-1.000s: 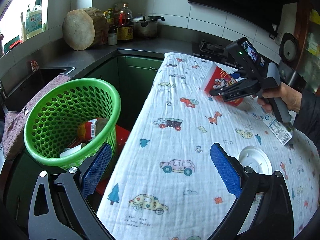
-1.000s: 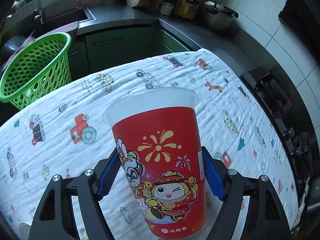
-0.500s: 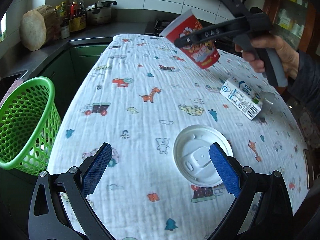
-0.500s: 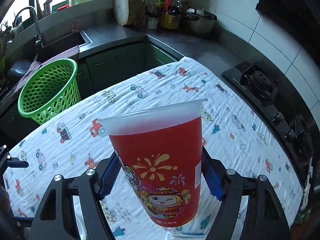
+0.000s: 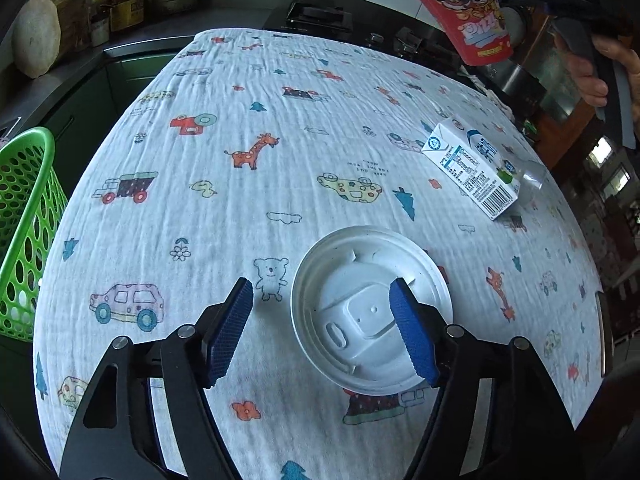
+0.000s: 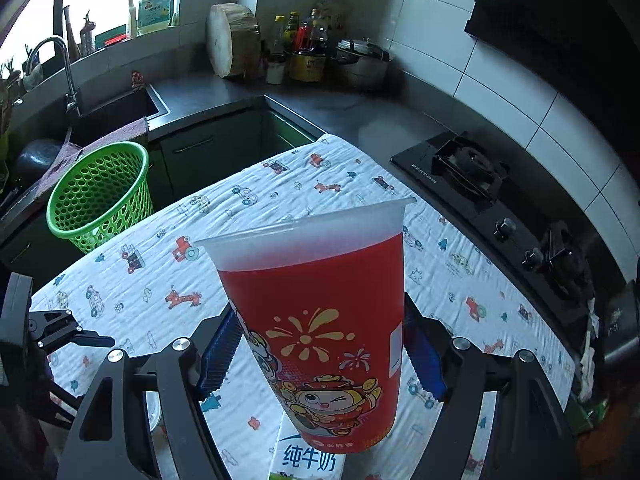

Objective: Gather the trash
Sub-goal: 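Grasp the red paper cup with the right tool while the left tool grasps the white lid, then carry the white lid to the basket with the left tool while the right tool carries the red cup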

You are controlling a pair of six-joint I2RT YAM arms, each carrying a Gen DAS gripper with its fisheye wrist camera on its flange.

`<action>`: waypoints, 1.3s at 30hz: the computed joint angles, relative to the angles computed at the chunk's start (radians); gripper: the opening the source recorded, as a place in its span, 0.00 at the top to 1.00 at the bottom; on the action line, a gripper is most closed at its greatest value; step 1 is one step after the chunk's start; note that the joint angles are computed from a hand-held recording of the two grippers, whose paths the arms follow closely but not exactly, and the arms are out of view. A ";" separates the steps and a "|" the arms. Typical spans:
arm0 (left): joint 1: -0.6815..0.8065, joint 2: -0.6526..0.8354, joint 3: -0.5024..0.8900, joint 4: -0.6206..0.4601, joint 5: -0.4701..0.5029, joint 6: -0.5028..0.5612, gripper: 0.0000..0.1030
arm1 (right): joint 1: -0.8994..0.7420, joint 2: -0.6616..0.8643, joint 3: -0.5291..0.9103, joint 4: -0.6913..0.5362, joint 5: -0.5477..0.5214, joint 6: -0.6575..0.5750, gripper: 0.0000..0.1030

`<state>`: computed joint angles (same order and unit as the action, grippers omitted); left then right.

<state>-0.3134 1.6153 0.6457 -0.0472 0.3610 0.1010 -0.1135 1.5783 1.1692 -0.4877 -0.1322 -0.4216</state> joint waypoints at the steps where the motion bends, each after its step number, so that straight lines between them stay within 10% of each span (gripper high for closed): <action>1: -0.003 0.008 0.006 -0.003 -0.001 -0.001 0.36 | -0.001 -0.011 -0.012 0.000 -0.003 -0.001 0.30; 7: -0.009 0.017 0.009 0.009 0.000 -0.014 0.45 | 0.002 -0.036 -0.057 0.016 -0.032 -0.004 0.30; 17: 0.002 -0.039 -0.025 0.013 0.002 -0.009 0.94 | 0.057 -0.098 -0.147 0.043 -0.073 0.036 0.30; 39: 0.353 -0.277 -0.029 -0.109 0.049 0.160 0.95 | 0.347 -0.059 -0.176 0.120 0.016 0.236 0.30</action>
